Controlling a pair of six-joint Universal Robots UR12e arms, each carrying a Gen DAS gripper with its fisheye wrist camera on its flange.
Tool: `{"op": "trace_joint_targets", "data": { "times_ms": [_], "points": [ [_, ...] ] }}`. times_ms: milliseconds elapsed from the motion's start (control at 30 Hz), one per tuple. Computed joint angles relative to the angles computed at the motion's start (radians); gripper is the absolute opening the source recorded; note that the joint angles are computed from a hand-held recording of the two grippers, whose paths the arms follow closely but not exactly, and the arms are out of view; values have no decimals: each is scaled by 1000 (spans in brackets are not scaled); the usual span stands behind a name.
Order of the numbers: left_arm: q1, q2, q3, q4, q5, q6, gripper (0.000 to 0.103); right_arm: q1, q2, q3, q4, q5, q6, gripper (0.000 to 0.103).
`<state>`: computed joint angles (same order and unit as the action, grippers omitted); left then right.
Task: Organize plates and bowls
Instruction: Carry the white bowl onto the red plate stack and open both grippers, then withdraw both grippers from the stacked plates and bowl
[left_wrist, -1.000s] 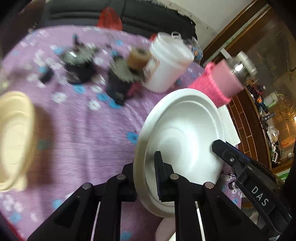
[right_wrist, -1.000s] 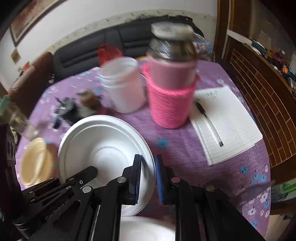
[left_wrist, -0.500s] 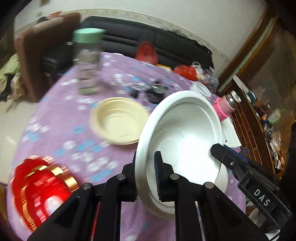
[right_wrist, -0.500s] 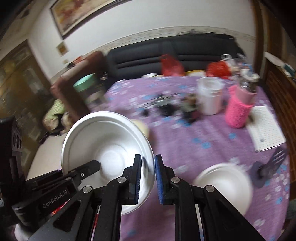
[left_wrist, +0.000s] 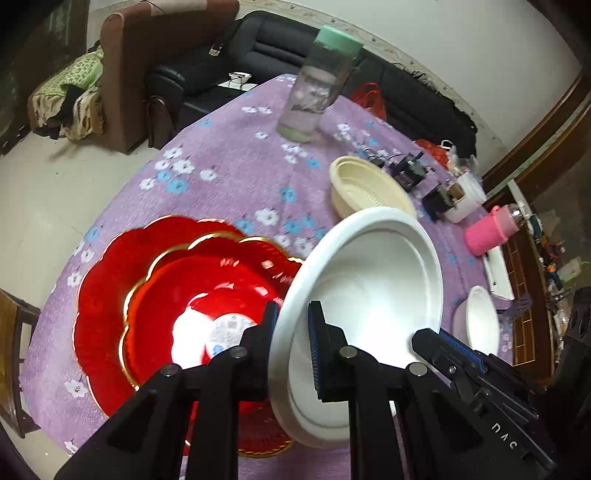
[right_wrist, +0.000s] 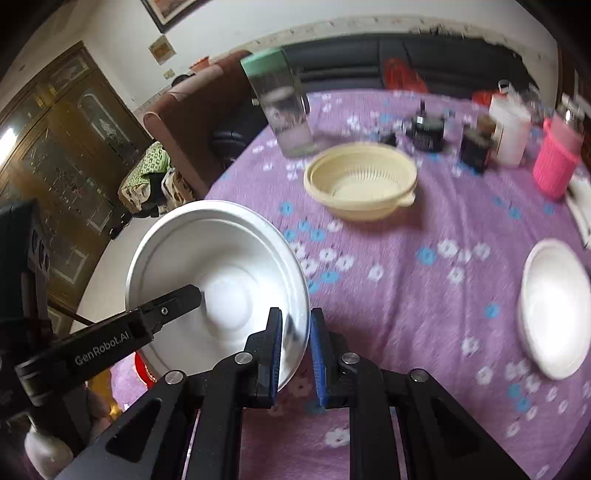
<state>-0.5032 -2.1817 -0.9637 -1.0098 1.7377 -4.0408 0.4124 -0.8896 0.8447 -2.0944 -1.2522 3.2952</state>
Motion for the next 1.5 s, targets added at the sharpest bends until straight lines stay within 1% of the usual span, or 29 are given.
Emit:
{"op": "trace_joint_targets", "data": {
  "times_ms": [100, 200, 267, 433, 600, 767, 867, 900, 933, 967, 1033, 1100, 1133, 1167, 1267, 1333, 1433, 1500],
  "points": [
    [7, 16, -37, 23, -15, -12, 14, 2, 4, -5, 12, 18, 8, 17],
    [10, 33, -65, 37, -9, -22, 14, 6, 10, -14, 13, 35, 10, 17],
    [13, 47, -85, 45, 0, -28, 14, 13, 11, -15, 9, 33, 9, 17],
    [22, 86, -140, 59, 40, -42, 14, 31, 32, -43, 10, 59, 5, 17],
    [33, 113, -185, 78, 41, -59, 14, 55, 49, -72, 17, 31, -21, 17],
    [44, 124, -216, 76, -2, -74, 14, 75, 61, -98, 51, -26, -55, 17],
    [48, 130, -234, 81, -23, -84, 14, 78, 68, -105, 68, -34, -63, 17],
    [49, 132, -238, 82, -29, -89, 16, 77, 70, -104, 72, -32, -61, 17],
    [49, 133, -241, 85, -35, -90, 24, 77, 72, -105, 77, -28, -61, 17],
    [50, 135, -247, 97, -46, -89, 36, 78, 74, -107, 79, -28, -61, 17],
    [47, 140, -254, 110, -48, -84, 48, 81, 79, -111, 81, -39, -63, 17],
    [40, 147, -259, 121, -26, -69, 49, 85, 85, -120, 86, -48, -66, 17],
    [38, 149, -261, 125, -22, -60, 52, 87, 89, -124, 91, -51, -69, 17],
    [37, 150, -262, 128, -21, -54, 57, 88, 91, -127, 95, -56, -70, 17],
    [32, 158, -270, 144, -11, -40, 60, 96, 89, -118, 72, -77, -85, 17],
    [30, 165, -281, 164, -14, -31, 60, 96, 78, -93, 28, -72, -88, 23],
    [31, 176, -298, 196, -29, -27, 60, 89, 57, -54, -40, -42, -85, 32],
    [27, 182, -305, 210, -18, -25, 60, 85, 44, -36, -70, -28, -73, 34]
  ]
}}
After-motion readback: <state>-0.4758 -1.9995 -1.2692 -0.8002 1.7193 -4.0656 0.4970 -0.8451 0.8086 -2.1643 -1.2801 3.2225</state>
